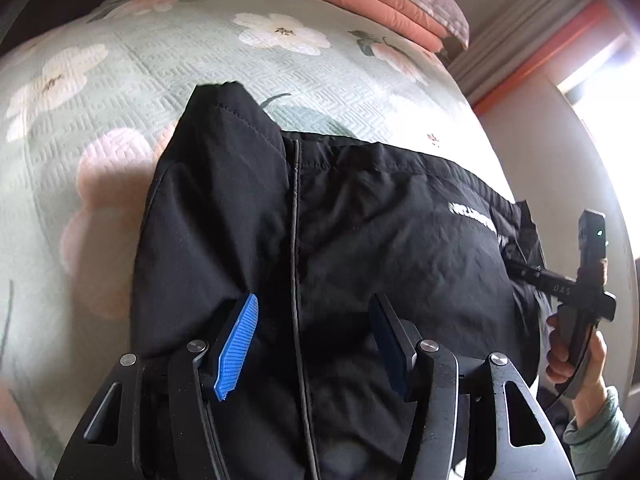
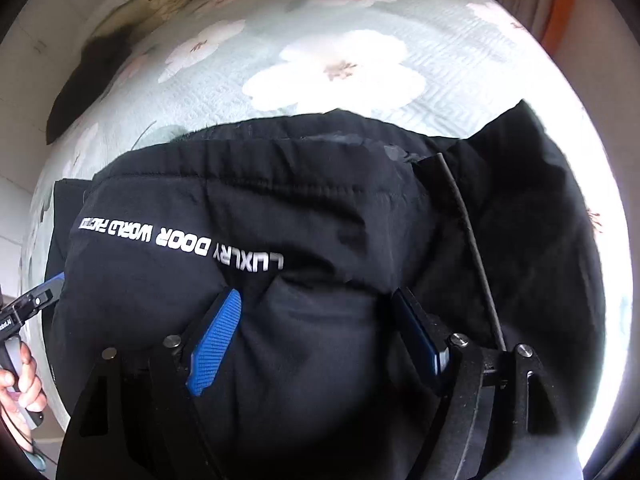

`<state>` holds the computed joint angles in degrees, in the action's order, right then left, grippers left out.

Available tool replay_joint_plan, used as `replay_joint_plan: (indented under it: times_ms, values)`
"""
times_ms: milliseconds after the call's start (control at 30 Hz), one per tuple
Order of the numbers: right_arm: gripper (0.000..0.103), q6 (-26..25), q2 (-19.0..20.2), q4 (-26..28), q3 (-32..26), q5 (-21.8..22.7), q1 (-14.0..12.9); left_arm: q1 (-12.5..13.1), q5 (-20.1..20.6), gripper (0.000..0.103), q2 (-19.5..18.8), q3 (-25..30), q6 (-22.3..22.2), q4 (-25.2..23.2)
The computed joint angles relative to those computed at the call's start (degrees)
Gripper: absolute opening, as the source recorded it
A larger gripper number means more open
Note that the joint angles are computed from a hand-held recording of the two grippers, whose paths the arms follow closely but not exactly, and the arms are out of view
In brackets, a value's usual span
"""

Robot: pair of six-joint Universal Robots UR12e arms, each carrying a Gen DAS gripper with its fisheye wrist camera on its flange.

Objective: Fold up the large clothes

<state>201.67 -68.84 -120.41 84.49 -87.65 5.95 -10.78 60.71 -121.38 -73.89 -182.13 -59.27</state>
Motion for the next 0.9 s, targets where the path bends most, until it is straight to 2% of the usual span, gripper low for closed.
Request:
replay_joint_plan:
  times_ms: [100, 233, 333, 433, 600, 667, 767, 900]
  values:
    - [0.079, 3.23, -4.35, -3.29, 2.92, 0.09, 0.42, 0.69, -0.21, 0.058, 3.27, -2.08, 3.07, -0.04]
    - [0.079, 4.82, -8.48, 0.59, 3.29, -4.19, 3.16, 0.88, 3.89, 0.058, 8.68, -4.45, 6.43, -2.62]
    - [0.079, 6.29, -10.02, 6.3, 1.1, -9.1, 6.21, 0.5, 7.18, 0.058, 11.4, -4.29, 7.89, -5.22]
    - [0.079, 9.3, -10.66, 10.74, -1.78, -11.99, 8.6, 0.42, 8.32, 0.058, 13.1, -3.51, 9.11, -5.8]
    - [0.079, 15.26, -10.78, 15.21, -6.69, -14.32, 11.29, 0.0, 10.25, 0.058, 14.76, -0.14, 10.92, -6.59]
    - [0.079, 15.97, -10.32, 16.87, -9.58, -16.1, 12.57, -0.17, 11.26, 0.059, 15.48, 1.21, 10.88, -6.04]
    - [0.08, 16.19, -9.1, 20.62, -14.68, -18.88, 14.45, -0.13, 10.68, 0.059, 15.94, 3.66, 11.15, -7.7]
    - [0.083, 17.36, -6.95, 25.9, -21.65, -22.04, 16.47, -0.59, 12.88, 0.059, 16.43, 6.94, 10.88, -9.58]
